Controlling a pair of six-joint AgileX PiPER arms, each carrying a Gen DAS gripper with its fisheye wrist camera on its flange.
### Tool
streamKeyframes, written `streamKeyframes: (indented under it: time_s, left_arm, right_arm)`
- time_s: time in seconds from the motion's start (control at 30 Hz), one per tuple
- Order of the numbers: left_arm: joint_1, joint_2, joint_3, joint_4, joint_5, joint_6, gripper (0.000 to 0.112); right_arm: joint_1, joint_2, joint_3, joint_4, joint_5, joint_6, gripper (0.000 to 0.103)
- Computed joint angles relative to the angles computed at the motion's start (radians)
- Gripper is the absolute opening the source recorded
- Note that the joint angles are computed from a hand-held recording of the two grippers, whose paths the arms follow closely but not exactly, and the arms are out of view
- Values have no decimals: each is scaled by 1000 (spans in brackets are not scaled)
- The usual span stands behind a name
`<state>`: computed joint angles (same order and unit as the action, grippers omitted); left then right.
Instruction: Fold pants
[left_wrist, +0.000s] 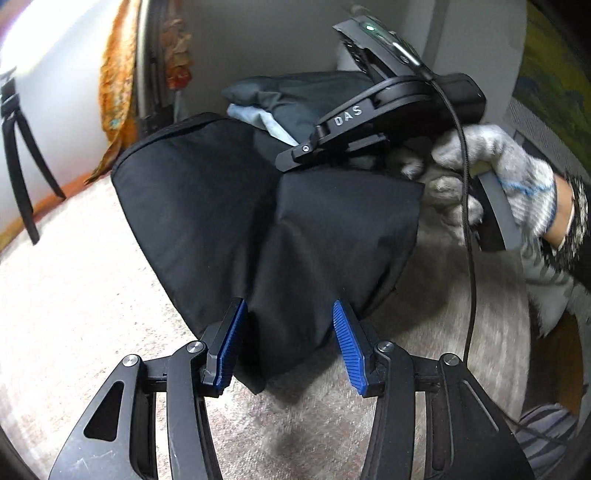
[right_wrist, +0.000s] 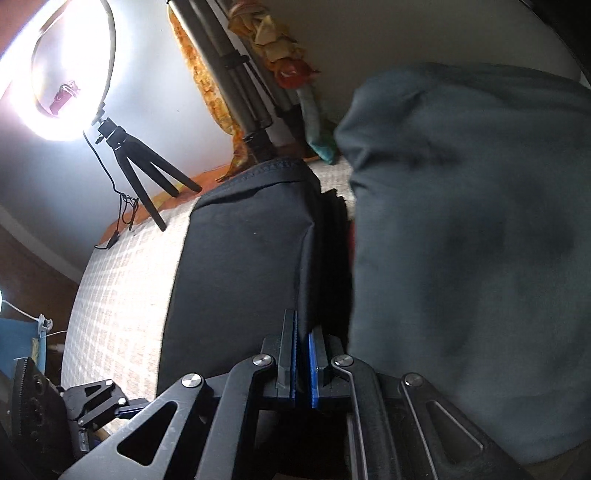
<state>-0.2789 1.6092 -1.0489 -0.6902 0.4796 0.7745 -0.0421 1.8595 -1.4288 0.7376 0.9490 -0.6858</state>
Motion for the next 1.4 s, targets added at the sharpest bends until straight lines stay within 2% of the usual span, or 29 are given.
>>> streamKeyframes:
  time_s: [0.1,0.13,0.27,0.4,0.5,0.57,0.7,0.77,1.03,1.2,1.4]
  left_arm:
    - [-19,1,4,35,-8,-17,46]
    - [-18,21,-20,32,1,-18,46]
    - [26,-13,-17,-45,84,31,47]
    - [69,-57,-12,-99,121,68,47]
    - [107,-41,-58,-110,134,73,47]
    - [102,-20,-101,-48,106,16,47]
    - [113,90,-243,64,106,-116,47]
    - [113,156,-320,119,102,-197,47]
    - [140,373,-557,118,150,-349,47]
    - [130,458,-655,182,147,-413,47]
    - [136,495,-699,183,148,-419,47]
  right_arm:
    - [6,-13,10,-35,-9,-11,6]
    - [11,-23,9,-59,-14,-5,11]
    - [34,-113,46,-166,-48,7,26]
    - [25,-228,130,-144,-76,-85,35]
    - [-19,-282,192,-25,-5,-227,35]
    - [-24,-308,232,3,24,-277,35]
    - [10,-319,293,-19,-22,-264,34]
    - [0,-299,300,-8,-15,-261,34]
    - [-43,-228,354,28,-25,-302,34]
    - [-33,-226,381,51,-57,-324,34]
    - [-76,-221,380,96,-14,-346,34]
